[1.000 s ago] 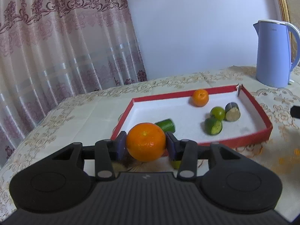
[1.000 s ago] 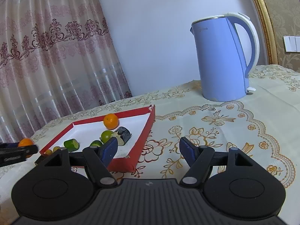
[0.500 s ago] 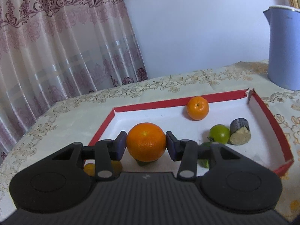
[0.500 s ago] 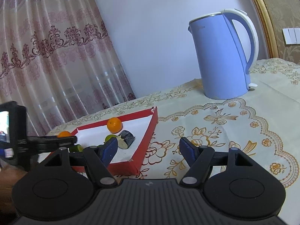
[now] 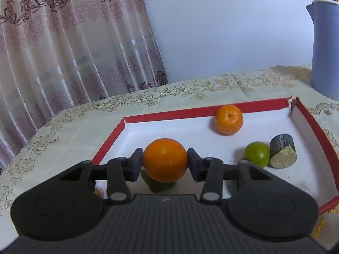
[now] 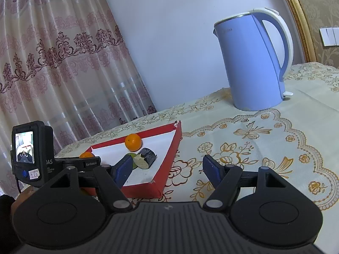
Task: Organize fruits
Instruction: 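Carry the orange over the tray and lower it, then open the left gripper to release the orange into the tray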
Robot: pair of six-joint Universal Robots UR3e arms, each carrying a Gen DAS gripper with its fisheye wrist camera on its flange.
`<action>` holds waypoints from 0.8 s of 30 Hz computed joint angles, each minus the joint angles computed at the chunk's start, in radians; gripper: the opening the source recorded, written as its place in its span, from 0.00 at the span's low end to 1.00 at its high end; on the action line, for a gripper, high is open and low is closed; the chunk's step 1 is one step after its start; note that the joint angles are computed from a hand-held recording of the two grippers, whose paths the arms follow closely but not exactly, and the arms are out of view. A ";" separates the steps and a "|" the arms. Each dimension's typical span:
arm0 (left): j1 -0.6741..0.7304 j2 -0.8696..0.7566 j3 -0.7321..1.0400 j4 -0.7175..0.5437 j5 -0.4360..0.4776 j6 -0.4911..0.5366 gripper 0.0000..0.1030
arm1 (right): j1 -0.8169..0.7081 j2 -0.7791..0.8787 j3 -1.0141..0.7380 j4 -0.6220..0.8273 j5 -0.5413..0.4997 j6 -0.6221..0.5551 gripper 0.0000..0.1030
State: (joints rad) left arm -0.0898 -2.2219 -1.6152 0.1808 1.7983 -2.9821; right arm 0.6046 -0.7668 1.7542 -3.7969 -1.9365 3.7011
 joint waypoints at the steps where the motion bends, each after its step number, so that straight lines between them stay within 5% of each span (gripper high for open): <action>1: 0.006 0.001 -0.006 0.015 -0.017 -0.005 0.42 | 0.001 0.000 -0.001 0.002 0.000 0.000 0.70; 10: 0.005 0.006 0.001 0.019 -0.079 -0.007 0.42 | 0.004 0.001 -0.008 0.018 0.000 0.003 0.70; 14: -0.015 -0.016 -0.010 0.126 -0.035 -0.001 0.82 | 0.001 0.001 -0.007 0.020 0.002 0.003 0.70; 21: -0.011 0.027 -0.055 0.141 -0.037 0.012 0.84 | 0.001 0.009 -0.014 0.026 -0.022 -0.005 0.70; 24: 0.033 0.104 -0.167 0.177 -0.070 0.000 0.96 | -0.001 0.011 -0.007 0.018 -0.027 0.000 0.70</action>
